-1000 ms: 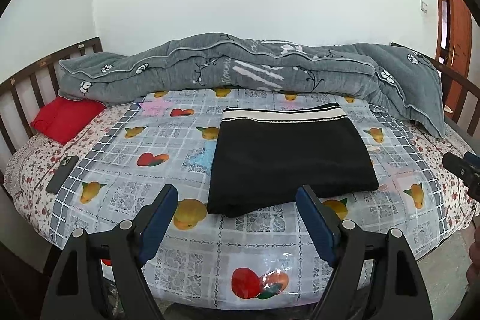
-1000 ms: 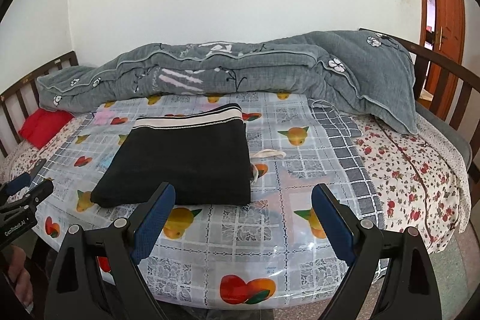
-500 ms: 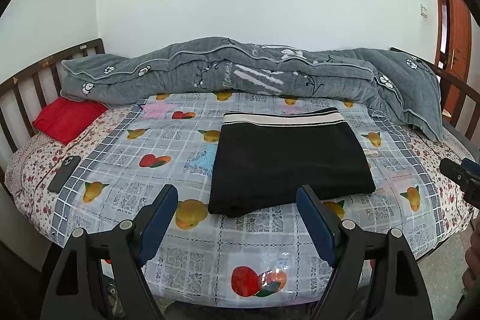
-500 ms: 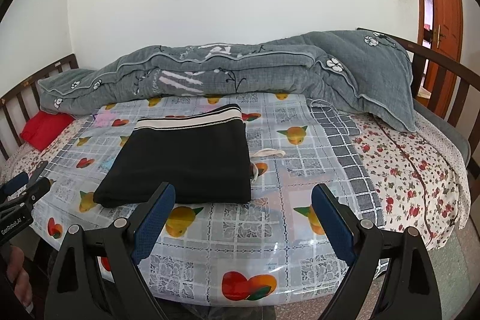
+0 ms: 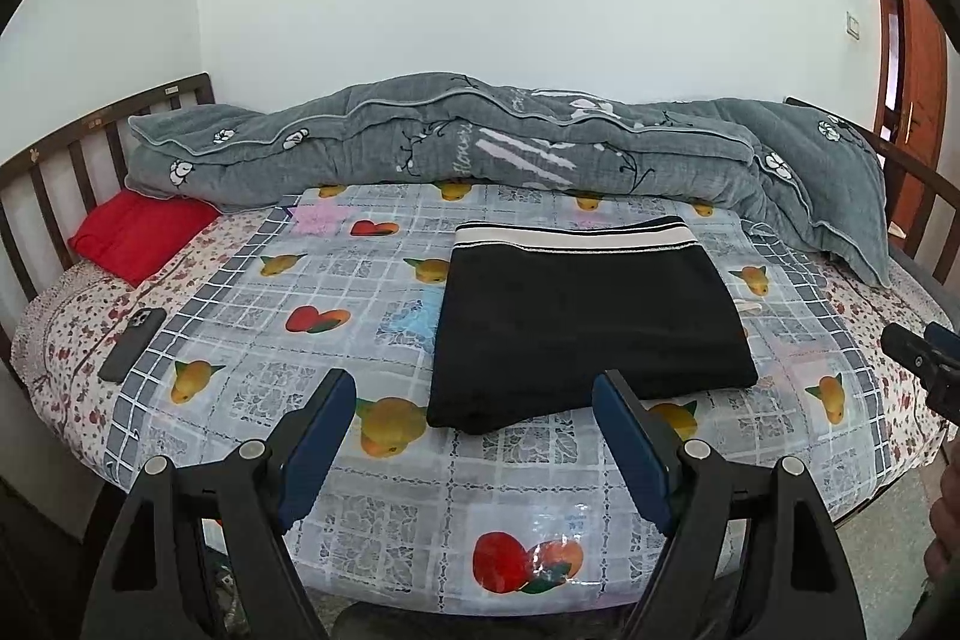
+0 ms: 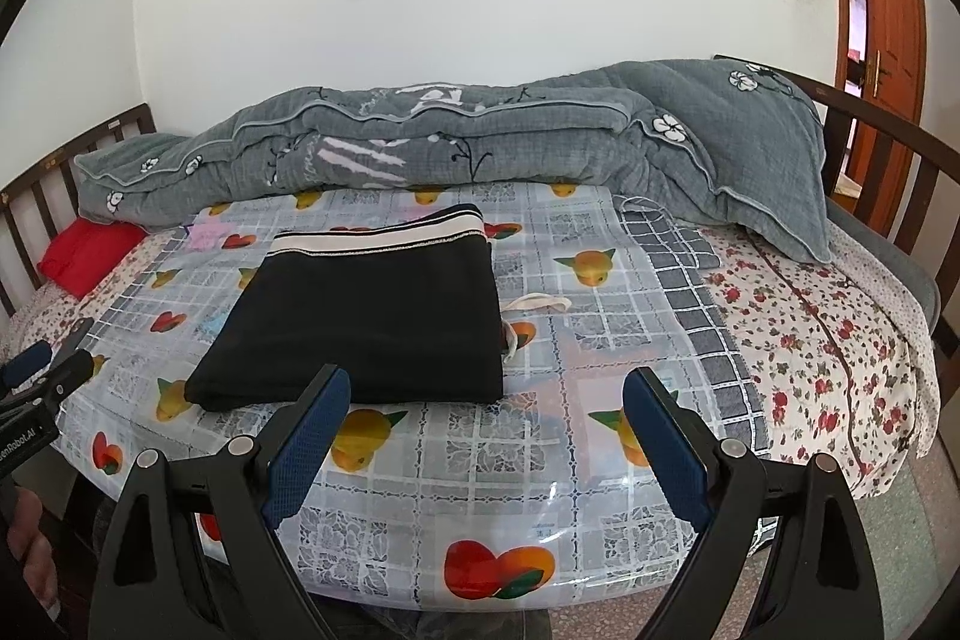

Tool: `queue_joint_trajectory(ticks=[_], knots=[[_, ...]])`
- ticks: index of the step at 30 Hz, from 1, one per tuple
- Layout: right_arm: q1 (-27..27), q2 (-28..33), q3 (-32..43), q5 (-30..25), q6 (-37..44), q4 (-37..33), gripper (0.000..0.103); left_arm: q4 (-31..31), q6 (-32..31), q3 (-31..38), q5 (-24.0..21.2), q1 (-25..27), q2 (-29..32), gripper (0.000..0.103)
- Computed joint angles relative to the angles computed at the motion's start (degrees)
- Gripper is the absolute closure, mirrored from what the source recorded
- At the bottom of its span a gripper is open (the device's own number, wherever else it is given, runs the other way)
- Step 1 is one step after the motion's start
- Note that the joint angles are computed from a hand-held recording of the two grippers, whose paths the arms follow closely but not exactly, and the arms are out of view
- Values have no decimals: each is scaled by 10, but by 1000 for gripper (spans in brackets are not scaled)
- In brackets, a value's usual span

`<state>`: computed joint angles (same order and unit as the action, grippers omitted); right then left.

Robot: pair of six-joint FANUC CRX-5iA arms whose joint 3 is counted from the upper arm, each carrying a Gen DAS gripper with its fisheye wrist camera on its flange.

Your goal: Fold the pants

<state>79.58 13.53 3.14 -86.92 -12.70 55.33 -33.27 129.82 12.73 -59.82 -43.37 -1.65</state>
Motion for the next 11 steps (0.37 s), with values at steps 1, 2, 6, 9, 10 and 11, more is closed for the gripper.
queue_joint_trajectory(ticks=[1,2,6,9,10,11], knots=[[0,0,-1,2,-1,-1,12,1,-1,-1,1,1,0,23],[-1,0,-1,3,-1,-1,12,2,-1,-1,1,2,0,23],[-3,1,-2,7,-1,0,12,4,-2,-1,4,6,0,23],[-5,4,1,7,3,-1,12,17,-9,-3,10,15,2,23],[-6,4,1,7,5,-1,12,23,-11,-4,15,20,2,23],[-8,5,2,9,7,-1,12,26,-15,-5,20,23,3,23]])
